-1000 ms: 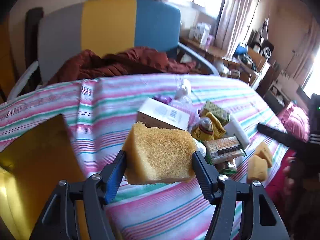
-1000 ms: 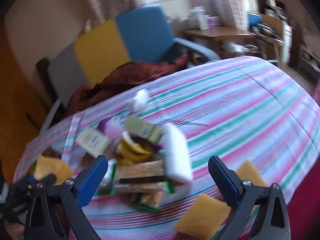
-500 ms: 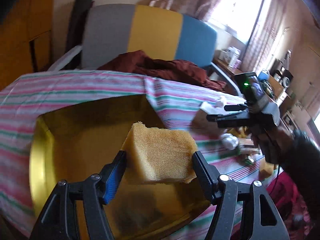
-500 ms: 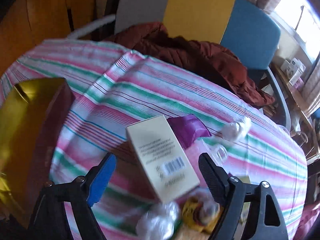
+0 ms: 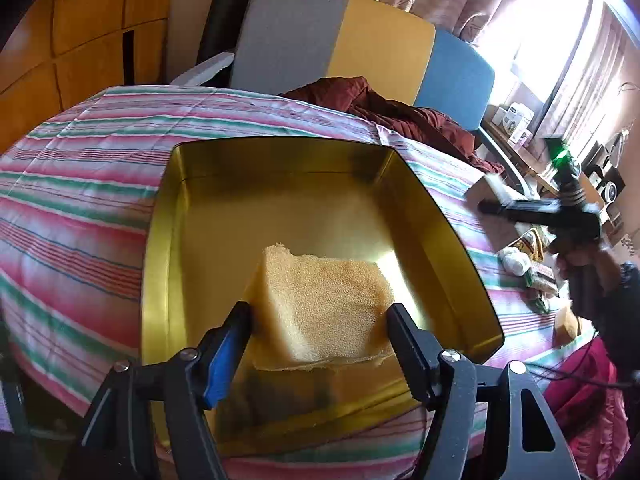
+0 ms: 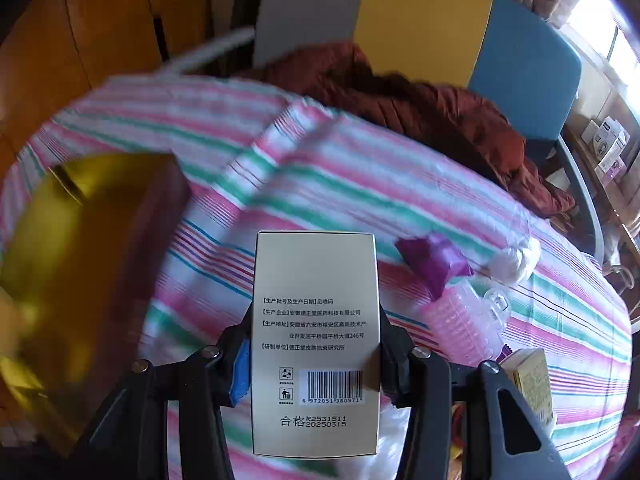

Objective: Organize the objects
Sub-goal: 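Grasp the yellow sponge with the left tool while the right tool grasps the white barcode box, then lower the sponge and box into the gold tray and open both tools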

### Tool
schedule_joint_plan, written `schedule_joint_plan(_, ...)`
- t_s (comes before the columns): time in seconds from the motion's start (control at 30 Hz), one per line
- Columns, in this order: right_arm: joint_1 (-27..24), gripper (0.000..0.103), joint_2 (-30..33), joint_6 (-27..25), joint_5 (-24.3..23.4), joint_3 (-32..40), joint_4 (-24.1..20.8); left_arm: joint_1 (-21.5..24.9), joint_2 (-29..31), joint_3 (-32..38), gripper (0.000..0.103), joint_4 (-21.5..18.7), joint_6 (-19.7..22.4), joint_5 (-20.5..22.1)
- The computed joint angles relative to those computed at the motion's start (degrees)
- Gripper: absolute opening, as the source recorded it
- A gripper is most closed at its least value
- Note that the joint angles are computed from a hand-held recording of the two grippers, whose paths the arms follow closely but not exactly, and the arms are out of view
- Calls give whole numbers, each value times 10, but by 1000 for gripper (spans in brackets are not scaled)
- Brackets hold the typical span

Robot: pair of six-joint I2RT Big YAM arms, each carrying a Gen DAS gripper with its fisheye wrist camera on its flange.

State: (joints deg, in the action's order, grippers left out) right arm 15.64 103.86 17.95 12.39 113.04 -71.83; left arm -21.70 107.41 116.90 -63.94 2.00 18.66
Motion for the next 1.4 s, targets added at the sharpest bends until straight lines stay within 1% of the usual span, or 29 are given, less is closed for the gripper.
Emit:
schedule_joint_plan(0.1,17,50,-12,8,-15,12,20,5,-14,-23,71,4,-1,-15)
schedule_joint_plan(0.13,23,50,-9,10,-21,24,21,6,-19,-33,74,7,-3,-20)
schedule_joint_plan(0.2,39,50,5,15,-40,59,19,9,-26,-42,81,7,-4,-31)
schedule_joint_plan(0.27,54,50,29,22,-66,102,11,12,-36,-55,96,17,-10,-41)
schedule_joint_plan(0.37,77,50,82,47,-96,181,-11,19,-51,-72,98,33,-13,-42)
schedule_joint_plan(0.47,100,51,149,81,-127,279,-36,26,-62,-83,98,42,-14,-42)
schedule_joint_plan(0.5,107,53,175,98,-135,319,-46,28,-66,-88,98,47,-17,-43)
schedule_joint_plan(0.57,114,57,208,115,-165,367,-40,32,-74,-96,99,58,-22,-49)
schedule_joint_plan(0.6,118,66,222,119,-173,389,-42,35,-82,-105,100,69,-26,-57)
schedule_joint_plan(0.63,123,74,239,120,-173,421,-55,37,-88,-113,103,80,-29,-63)
schedule_joint_plan(0.67,126,77,247,116,-172,435,-57,39,-95,-121,103,93,-33,-72)
schedule_joint_plan(0.73,137,78,229,108,-155,407,-43,41,-109,-139,103,125,-41,-99)
schedule_joint_plan(0.8,148,78,214,91,-113,389,-46,40,-118,-151,103,150,-45,-131)
schedule_joint_plan(0.83,154,78,198,76,-87,365,-39,41,-121,-154,103,158,-49,-136)
schedule_joint_plan(0.87,161,78,192,60,-60,358,-35,42,-119,-152,103,162,-53,-137)
schedule_joint_plan(0.9,168,78,175,44,-32,330,-19,43,-118,-150,103,163,-57,-141)
schedule_joint_plan(0.97,182,78,138,18,40,275,18,42,-117,-148,103,164,-64,-146)
schedule_joint_plan(1.0,191,78,113,7,88,233,52,43,-118,-147,103,165,-67,-143)
schedule_joint_plan(1.03,200,84,87,2,139,185,91,43,-120,-148,103,168,-70,-140)
schedule_joint_plan(1.07,206,89,72,11,184,156,109,42,-121,-148,103,171,-70,-139)
schedule_joint_plan(1.1,208,94,65,31,202,137,106,40,-120,-144,103,174,-67,-141)
schedule_joint_plan(1.13,206,91,60,44,185,127,99,38,-122,-146,103,176,-63,-143)
schedule_joint_plan(1.17,200,89,53,54,153,113,96,36,-125,-148,103,178,-59,-144)
schedule_joint_plan(1.2,197,87,48,69,139,101,93,34,-128,-150,103,177,-55,-143)
schedule_joint_plan(1.27,190,87,27,99,105,61,107,31,-124,-142,103,169,-52,-136)
schedule_joint_plan(1.3,188,89,17,105,88,43,117,30,-122,-138,103,163,-52,-131)
schedule_joint_plan(1.33,185,98,8,110,74,25,129,28,-121,-137,103,160,-53,-129)
schedule_joint_plan(1.37,183,103,0,109,64,9,138,27,-121,-136,103,158,-53,-128)
schedule_joint_plan(1.4,184,103,-7,107,65,-4,143,24,-121,-134,103,155,-54,-129)
